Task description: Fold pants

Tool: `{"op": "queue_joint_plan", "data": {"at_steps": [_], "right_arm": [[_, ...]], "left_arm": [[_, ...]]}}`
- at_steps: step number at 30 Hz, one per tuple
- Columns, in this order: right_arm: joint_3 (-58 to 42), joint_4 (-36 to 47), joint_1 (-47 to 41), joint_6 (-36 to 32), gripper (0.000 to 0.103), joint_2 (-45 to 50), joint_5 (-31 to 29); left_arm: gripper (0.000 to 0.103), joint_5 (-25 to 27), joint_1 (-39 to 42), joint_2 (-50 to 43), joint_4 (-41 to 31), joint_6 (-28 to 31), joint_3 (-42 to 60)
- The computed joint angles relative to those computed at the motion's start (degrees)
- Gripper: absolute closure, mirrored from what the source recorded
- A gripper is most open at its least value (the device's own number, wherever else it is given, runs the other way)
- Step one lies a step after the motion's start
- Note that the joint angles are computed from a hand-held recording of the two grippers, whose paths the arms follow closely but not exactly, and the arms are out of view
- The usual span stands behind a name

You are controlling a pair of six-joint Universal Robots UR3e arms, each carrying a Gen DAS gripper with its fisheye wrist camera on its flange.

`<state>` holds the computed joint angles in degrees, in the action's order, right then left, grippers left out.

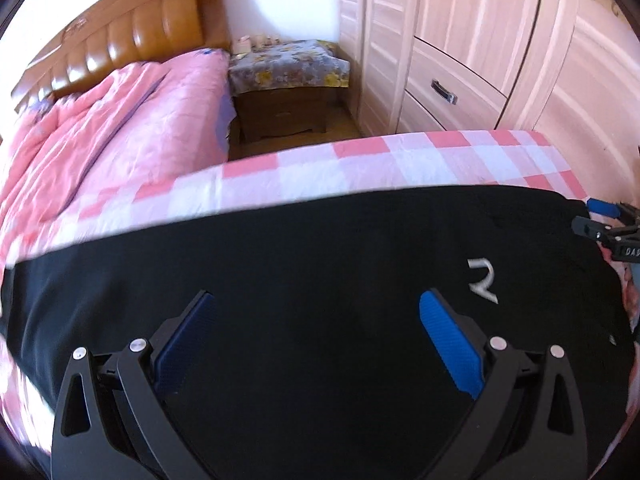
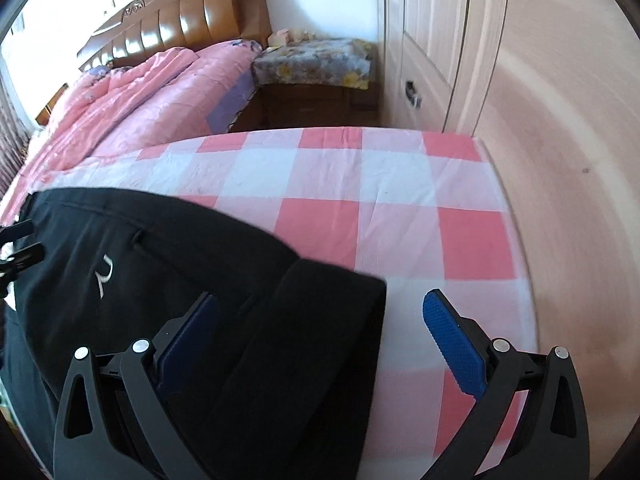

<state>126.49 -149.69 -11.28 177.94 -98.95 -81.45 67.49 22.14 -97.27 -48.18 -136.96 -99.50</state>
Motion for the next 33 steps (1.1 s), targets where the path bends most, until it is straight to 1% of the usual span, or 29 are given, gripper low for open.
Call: {"op": "queue_joint_plan", "data": {"at_steps": [2,3,5,8,9,11,12,14,17,18,20,22,25,26,27,28,30,31,33], "right_arm": [[-1.1,0.7,-1.0,-2.4,0.004,2.0,1.7],[-1.0,1.1,-1.7,-4.2,0.004,2.4,3.8],[-0.1,0.7,-1.0,-6.1,0.004,1.9,4.4],[0.7,2.3,-0.8,-9.6,0.005,0.1,6.7],[0.8,1.7,-0.5,-10.0,0.009,0.0,5.9],[1.6,1.3,-1.4,-10.4,0.022,-1.3,6.2],[2.3,1.0,-2.3,-10.3,0.037,-2.5,6.3],[3.3,2.0,-5.0,-11.3,0.044,-4.6,9.0],[4.2,1.7,-5.4,-12.2,0.052,-5.9,9.3],[4.6,1.4,-5.2,-12.4,0.061,-6.5,9.7],[5.0,-0.6,-2.5,-10.6,0.064,-7.6,6.9],[5.8,-3.1,0.6,-7.5,0.068,-10.1,4.5],[7.4,-4.2,3.0,-4.8,0.069,-15.4,2.7],[8.3,-4.1,3.8,-4.1,0.069,-18.3,2.1],[8.2,-4.4,5.0,-3.1,0.069,-19.0,0.9],[8.5,-4.2,6.2,-2.1,0.069,-20.8,-0.3],[8.4,-4.7,8.5,-0.3,0.069,-22.1,-2.6],[8.7,-4.7,9.1,0.4,0.069,-23.1,-3.1],[8.4,-5.5,11.5,2.1,0.069,-22.9,-5.4]], "left_arm": [[0.002,0.8,-2.7,-4.3,1.0,-1.1,3.6],[0.002,0.9,-3.5,-5.8,0.6,-1.4,5.3],[0.002,0.5,-4.8,-9.1,-1.4,-1.4,9.4],[0.002,-0.7,-5.4,-11.2,-4.2,0.0,12.3],[0.002,-0.9,-5.6,-11.3,-4.5,0.3,12.5],[0.002,-1.0,-6.2,-11.6,-3.9,1.2,12.4],[0.002,-1.3,-6.5,-11.7,-3.5,1.7,12.2],[0.002,-1.9,-7.0,-11.7,-3.3,2.0,12.0],[0.002,-3.7,-7.5,-10.9,-3.1,3.8,11.1],[0.002,-4.1,-7.8,-10.7,-2.7,4.4,10.8],[0.002,-4.5,-8.7,-10.8,-2.1,6.2,10.8],[0.002,-4.5,-9.9,-11.1,-3.0,8.5,11.5],[0.002,-5.3,-11.7,-10.4,-4.1,13.9,11.3],[0.002,-6.5,-12.1,-9.8,-4.6,16.3,10.9],[0.002,-7.3,-12.3,-9.5,-4.9,17.7,10.8],[0.002,-8.1,-13.0,-9.1,-4.6,20.0,10.4],[0.002,-9.4,-14.1,-8.9,-3.1,22.4,9.9],[0.002,-10.8,-14.6,-9.5,-4.8,24.8,11.1],[0.002,-11.9,-15.3,-11.1,-9.0,27.6,14.6]]}}
